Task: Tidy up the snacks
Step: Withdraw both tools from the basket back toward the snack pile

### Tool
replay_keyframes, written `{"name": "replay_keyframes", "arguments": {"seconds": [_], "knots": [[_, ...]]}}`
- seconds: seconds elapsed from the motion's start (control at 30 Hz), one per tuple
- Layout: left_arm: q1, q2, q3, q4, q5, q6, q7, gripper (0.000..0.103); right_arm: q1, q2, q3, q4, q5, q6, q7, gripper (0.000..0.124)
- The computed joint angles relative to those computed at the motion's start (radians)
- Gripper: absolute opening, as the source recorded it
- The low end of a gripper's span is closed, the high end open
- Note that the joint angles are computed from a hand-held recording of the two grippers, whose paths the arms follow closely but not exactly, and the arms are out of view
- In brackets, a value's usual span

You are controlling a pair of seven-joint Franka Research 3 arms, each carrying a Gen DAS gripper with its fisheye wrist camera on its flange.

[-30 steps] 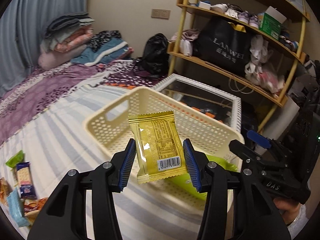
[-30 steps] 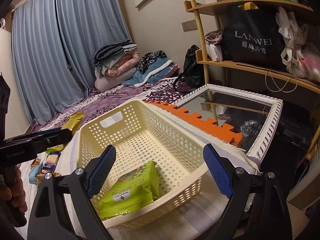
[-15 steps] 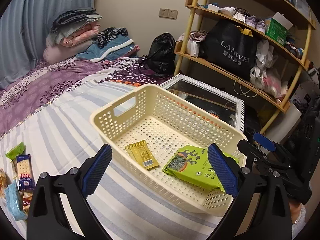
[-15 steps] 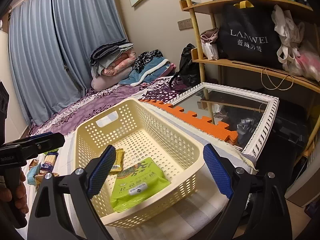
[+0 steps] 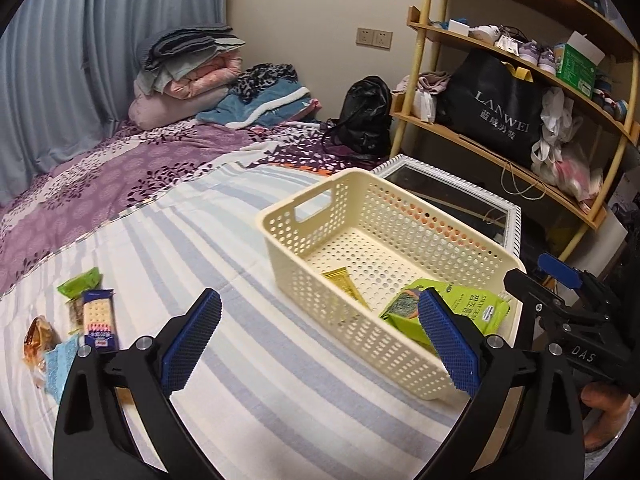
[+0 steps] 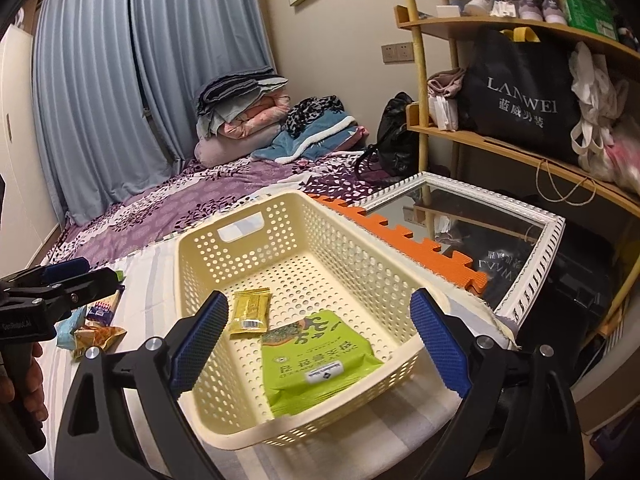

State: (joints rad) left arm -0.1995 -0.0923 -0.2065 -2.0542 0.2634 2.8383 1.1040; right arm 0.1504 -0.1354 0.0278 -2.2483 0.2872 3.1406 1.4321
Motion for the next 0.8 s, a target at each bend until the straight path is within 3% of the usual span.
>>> {"name": "replay_keyframes", "arguments": {"seconds": [0.33, 0.8], "knots": [[0.049, -0.129, 0.007, -0.138, 0.088, 0.012, -0.11, 0.1, -0.058, -0.031, 0.093, -0.011, -0.167, -0.023, 0.118, 0.095], [0.106, -0.262, 0.02, -0.288, 0.121, 0.009, -0.181, 0.1, -0.025, -0.041, 0.122, 0.0, -0.276, -0.081, 0.189, 0.098]]}}
